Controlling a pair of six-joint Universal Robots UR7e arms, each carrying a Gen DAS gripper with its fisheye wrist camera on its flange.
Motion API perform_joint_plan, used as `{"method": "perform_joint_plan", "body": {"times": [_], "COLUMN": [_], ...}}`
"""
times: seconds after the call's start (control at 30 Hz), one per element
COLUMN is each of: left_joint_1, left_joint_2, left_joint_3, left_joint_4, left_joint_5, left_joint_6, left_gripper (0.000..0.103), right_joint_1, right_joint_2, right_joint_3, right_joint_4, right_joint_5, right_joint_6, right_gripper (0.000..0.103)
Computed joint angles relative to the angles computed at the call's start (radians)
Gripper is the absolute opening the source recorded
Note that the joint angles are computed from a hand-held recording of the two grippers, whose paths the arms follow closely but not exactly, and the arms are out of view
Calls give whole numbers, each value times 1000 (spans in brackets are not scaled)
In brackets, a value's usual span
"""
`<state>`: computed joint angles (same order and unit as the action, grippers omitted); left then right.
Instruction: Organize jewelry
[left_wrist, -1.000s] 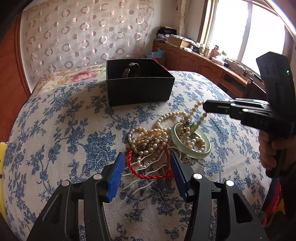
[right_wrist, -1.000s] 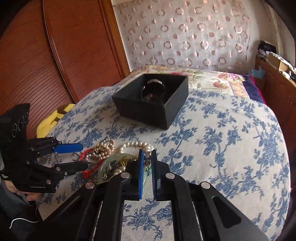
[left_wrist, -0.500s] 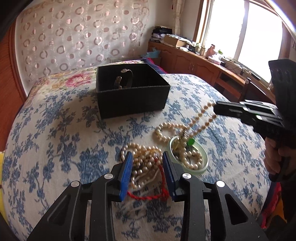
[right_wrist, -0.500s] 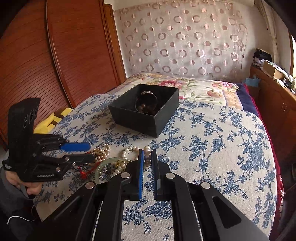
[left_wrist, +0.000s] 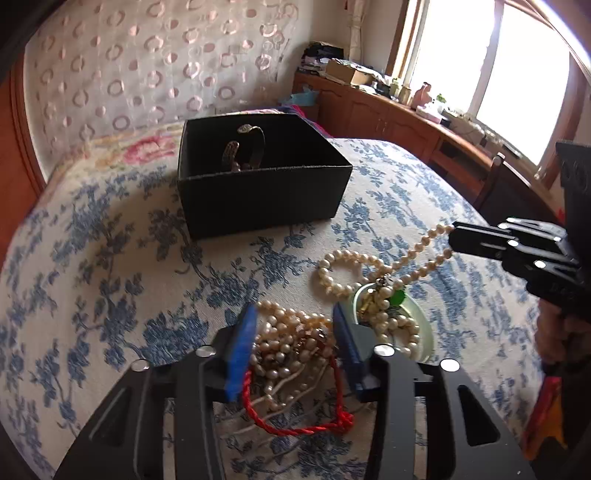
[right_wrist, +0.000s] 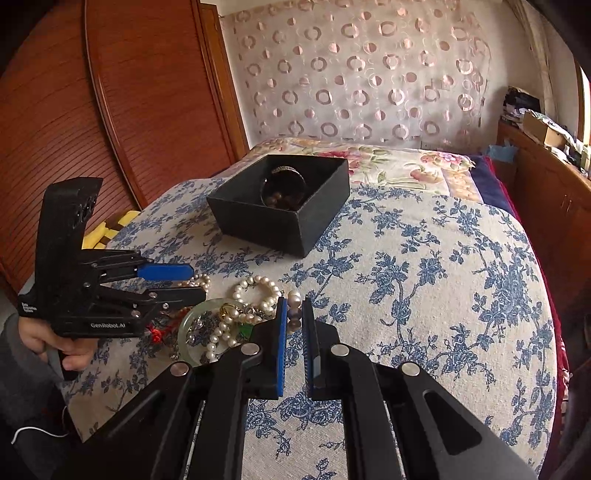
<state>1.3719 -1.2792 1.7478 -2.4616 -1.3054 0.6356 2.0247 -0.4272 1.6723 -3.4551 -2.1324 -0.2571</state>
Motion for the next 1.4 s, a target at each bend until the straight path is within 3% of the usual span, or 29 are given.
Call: {"method": "perform_joint_plan", "body": {"times": [0.13,0.17,0.8,1.4], "left_joint_1": [1,1,-54,-107], "left_joint_2": [-8,-11,-121,-154], "left_joint_3": [7,9,15,-3], "left_joint_4": [7,7,-31,-67], "left_joint_5": [-8,-10,-89,-89], "left_joint_6": [3,3,-11,-4], "left_gripper": [9,8,4,4], "right_joint_1": [3,3,79,143], "right_joint_2": [3,4,-12,-38], "right_joint_3": [-5,-7,-68,-137], "right_joint_4": [3,2,-21,-42], "right_joint_5": [-1,-1,-2,-5], "right_joint_6": [-5,-6,-97,-181], "right_gripper": [9,9,9,9]}}
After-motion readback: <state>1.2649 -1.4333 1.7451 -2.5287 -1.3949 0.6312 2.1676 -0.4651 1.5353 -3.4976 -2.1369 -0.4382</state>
